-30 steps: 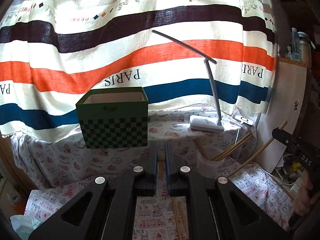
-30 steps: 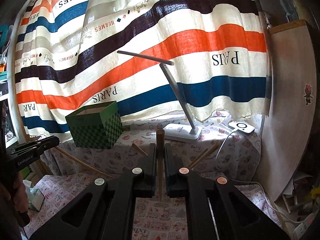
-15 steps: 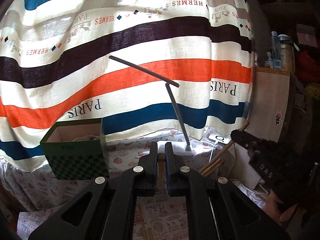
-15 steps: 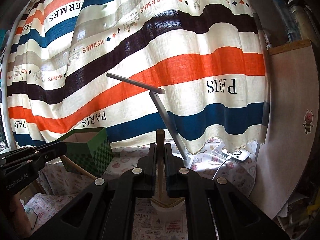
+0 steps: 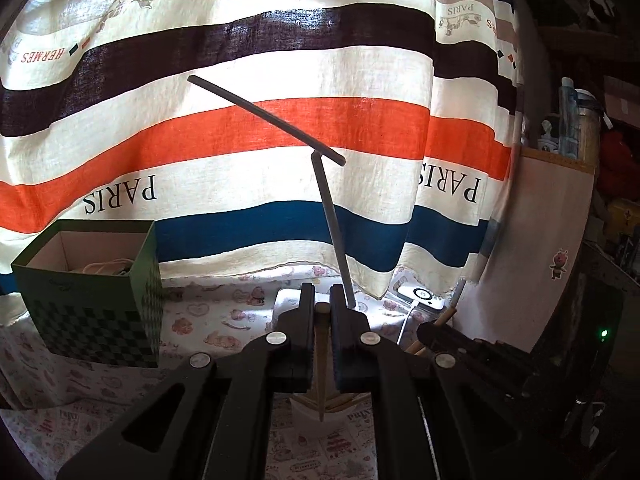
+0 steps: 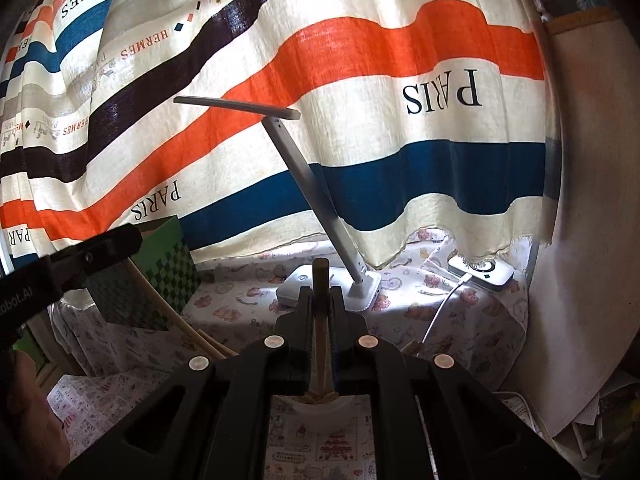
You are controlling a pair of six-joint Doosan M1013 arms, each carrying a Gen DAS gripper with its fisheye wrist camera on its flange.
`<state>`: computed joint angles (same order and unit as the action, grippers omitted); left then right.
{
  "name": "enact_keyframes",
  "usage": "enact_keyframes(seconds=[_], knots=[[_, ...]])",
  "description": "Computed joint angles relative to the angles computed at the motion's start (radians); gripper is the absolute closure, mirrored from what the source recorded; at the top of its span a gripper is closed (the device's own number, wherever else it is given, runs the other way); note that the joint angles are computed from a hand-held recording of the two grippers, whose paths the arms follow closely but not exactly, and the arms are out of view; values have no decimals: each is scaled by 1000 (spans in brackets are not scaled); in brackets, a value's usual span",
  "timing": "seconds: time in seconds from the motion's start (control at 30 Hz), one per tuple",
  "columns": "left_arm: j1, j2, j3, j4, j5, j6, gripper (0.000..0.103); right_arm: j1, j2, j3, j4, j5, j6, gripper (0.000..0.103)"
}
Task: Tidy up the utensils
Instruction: 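Carry both held sticks up over the clear cup, then open both tools to drop the sticks into the clear cup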
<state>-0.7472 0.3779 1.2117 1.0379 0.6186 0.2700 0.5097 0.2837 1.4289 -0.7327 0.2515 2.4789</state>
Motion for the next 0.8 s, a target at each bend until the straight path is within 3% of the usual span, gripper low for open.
enact_keyframes(seconds=[0.3,0.53,0.8], knots=[[-5,16,-26,99,6,-41,97,0,13,-27,119,15,-135,95],[21,57,-33,-61,3,45,97,-5,26,-27,178,35,-180,95],[42,101,-64,-197,38,154,97,-9,52,-59,317,56,-341,95]])
